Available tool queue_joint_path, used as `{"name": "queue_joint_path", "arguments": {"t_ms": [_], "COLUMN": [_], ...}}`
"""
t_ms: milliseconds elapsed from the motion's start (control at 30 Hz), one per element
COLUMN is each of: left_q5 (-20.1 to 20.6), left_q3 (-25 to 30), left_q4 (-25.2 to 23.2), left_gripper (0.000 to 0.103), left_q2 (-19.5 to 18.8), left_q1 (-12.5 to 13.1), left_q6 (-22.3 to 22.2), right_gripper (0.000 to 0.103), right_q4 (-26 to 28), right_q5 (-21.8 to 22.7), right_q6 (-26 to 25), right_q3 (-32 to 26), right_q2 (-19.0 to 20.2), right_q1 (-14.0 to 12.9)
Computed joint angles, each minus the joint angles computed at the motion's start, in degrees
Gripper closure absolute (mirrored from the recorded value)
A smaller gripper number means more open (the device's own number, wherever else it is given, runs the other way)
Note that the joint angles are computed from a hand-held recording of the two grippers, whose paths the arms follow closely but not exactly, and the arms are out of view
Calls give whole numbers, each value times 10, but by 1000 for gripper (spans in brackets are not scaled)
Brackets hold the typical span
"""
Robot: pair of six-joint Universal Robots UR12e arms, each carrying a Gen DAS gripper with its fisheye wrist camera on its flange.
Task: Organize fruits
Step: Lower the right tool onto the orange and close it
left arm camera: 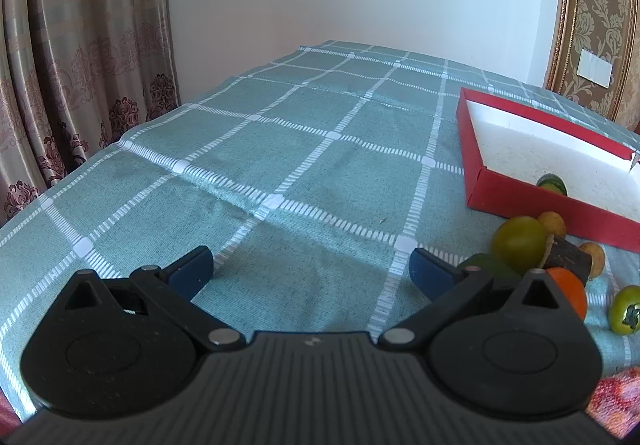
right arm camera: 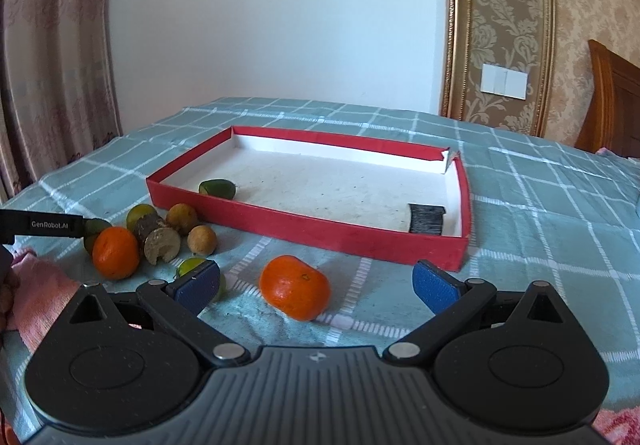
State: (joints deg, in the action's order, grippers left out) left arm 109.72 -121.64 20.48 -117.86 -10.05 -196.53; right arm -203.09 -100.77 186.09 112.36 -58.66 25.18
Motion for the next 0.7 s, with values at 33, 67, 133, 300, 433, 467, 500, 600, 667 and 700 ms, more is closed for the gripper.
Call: {"name": "queue_joint_path", "arguments": {"t_ms": [33,67,133,300,433,467,500,600,667,700], "left_q5": [0,0,1,0,0,0,0,1,1,0], "left_q3": [0,0,0,0,0,0,0,0,0,1], "left_q4": [0,0,-1,-1,-1,-1,-1,-1,-1,-1], "left_gripper": [0,0,0,0,0,0,0,0,0,0], "left_q2": [0,0,0,0,0,0,0,0,0,0], "left_q1": [0,0,0,0,0,0,0,0,0,0], "left_q6": [0,0,0,0,0,0,0,0,0,0], "right_gripper": [4,9,20,36,55,56,59,60,60,60], "right_q4": [5,12,25,47,56,58,57,52,48,45], "right_q5": [-1,-1,8,20,40,45,51,45,44,44], "right_q6": [-2,-2,-1,3,9,9,9,6,10,11], "right_q3": [-3,-5,-9,-15,-18,-18,-19,-20,-20,-19], "right_q2": [1,2,3,6,8,8,9,13,14,14], "right_q1": [0,0,-1,-5,-9,-10,-10,-8,-8,-8]}}
